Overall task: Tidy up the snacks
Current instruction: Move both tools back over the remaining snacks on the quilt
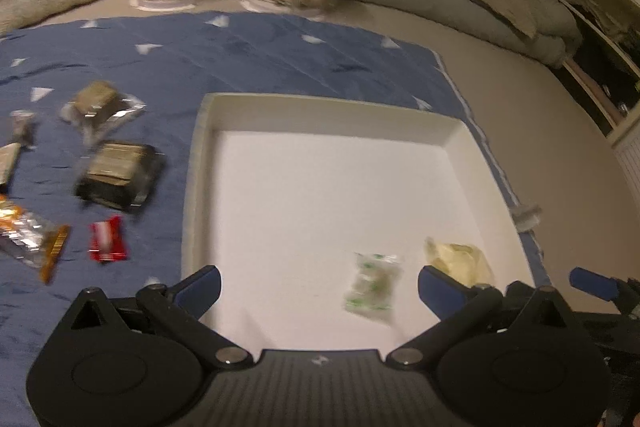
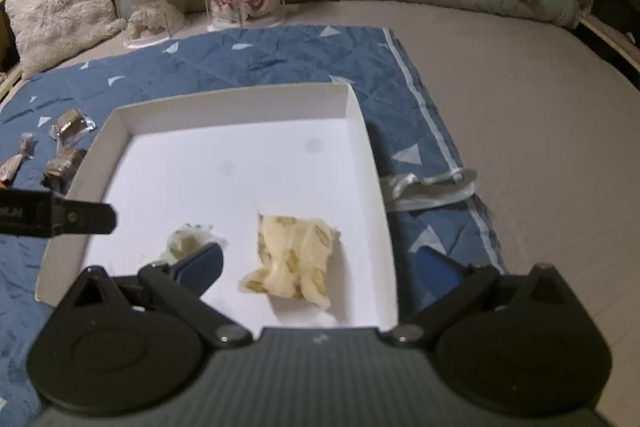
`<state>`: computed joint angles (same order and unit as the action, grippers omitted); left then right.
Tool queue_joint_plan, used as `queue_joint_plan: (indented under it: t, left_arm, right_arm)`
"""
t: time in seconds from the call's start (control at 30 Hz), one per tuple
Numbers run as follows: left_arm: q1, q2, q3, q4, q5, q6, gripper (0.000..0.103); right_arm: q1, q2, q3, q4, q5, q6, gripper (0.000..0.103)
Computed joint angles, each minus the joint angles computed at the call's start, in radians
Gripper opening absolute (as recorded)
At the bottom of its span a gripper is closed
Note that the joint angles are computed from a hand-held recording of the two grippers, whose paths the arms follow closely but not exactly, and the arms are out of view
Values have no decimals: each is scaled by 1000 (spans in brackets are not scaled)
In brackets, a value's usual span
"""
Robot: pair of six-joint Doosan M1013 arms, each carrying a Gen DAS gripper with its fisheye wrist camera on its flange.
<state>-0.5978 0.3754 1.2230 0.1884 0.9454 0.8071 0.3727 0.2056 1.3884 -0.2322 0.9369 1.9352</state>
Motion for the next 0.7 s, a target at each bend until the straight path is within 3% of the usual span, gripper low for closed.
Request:
queue_joint_plan:
  t: [0.4, 0.7]
  left_arm:
    - [70, -116, 148, 209, 5, -201, 103]
    - [136, -186, 245, 301, 19, -280, 103]
  right_arm:
    - [78, 57, -81, 20, -26, 12, 103]
    - [148, 128, -168, 78, -36, -30, 103]
